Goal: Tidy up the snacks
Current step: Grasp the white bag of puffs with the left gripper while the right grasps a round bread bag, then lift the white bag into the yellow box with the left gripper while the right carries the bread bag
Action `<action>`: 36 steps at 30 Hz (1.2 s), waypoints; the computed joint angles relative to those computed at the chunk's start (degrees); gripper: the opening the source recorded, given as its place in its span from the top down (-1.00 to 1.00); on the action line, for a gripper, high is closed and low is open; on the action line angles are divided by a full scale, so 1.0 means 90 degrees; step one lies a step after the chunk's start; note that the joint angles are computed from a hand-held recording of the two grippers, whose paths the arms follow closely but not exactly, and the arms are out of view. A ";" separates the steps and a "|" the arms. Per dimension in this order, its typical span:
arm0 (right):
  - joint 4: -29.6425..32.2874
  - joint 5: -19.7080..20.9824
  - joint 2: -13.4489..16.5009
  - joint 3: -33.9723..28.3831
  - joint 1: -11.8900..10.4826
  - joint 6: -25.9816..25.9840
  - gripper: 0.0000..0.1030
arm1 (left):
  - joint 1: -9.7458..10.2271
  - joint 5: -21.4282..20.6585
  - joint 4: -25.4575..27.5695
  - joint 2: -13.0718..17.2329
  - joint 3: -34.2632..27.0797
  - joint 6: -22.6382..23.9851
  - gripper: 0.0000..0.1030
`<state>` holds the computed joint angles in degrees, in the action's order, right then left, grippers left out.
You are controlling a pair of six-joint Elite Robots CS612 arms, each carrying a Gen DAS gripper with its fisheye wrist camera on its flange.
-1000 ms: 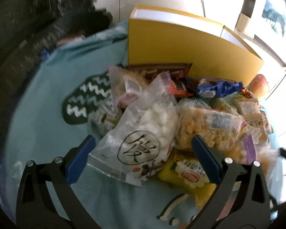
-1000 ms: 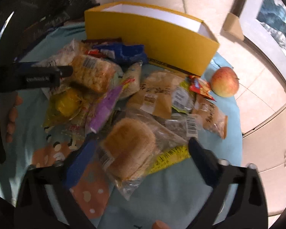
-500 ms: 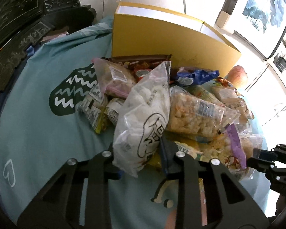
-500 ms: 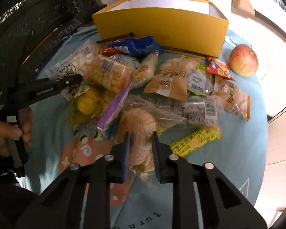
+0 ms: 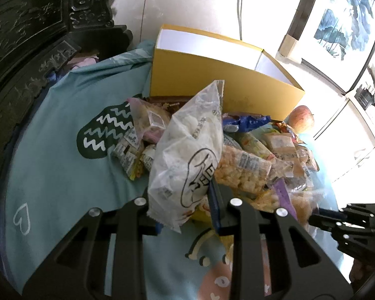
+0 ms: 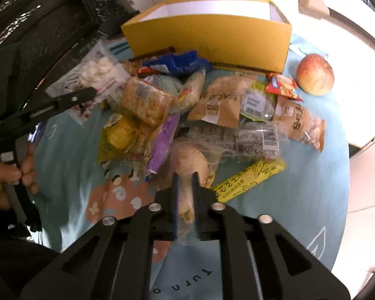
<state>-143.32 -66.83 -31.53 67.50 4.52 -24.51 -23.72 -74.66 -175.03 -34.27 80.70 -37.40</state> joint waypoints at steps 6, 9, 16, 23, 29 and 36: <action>0.0392 -0.0231 0.0236 -0.0290 0.0077 0.0222 -0.07 | -0.0026 -0.0026 0.0008 -0.0076 0.0168 -0.0077 0.45; 0.0358 -0.0278 0.0265 -0.0322 0.0131 0.0108 0.18 | -0.0039 0.0000 0.0022 -0.0113 0.0240 -0.0070 0.45; 0.0345 0.0263 0.0079 -0.0133 0.0065 -0.0159 0.36 | -0.0080 0.0079 -0.0045 -0.0205 0.0381 -0.0074 0.45; -0.0211 0.0512 -0.0220 0.0233 -0.0051 -0.0059 0.36 | -0.0118 0.0218 -0.0293 -0.0385 0.0544 -0.0127 0.46; -0.0783 0.0888 -0.0440 0.0310 -0.0108 0.0086 0.36 | -0.0156 0.0342 -0.0573 -0.0558 0.0566 0.0025 0.46; -0.1228 0.1169 -0.0451 -0.0085 -0.0115 0.0391 0.36 | -0.0166 0.0414 -0.0793 -0.0638 0.0257 0.0413 0.46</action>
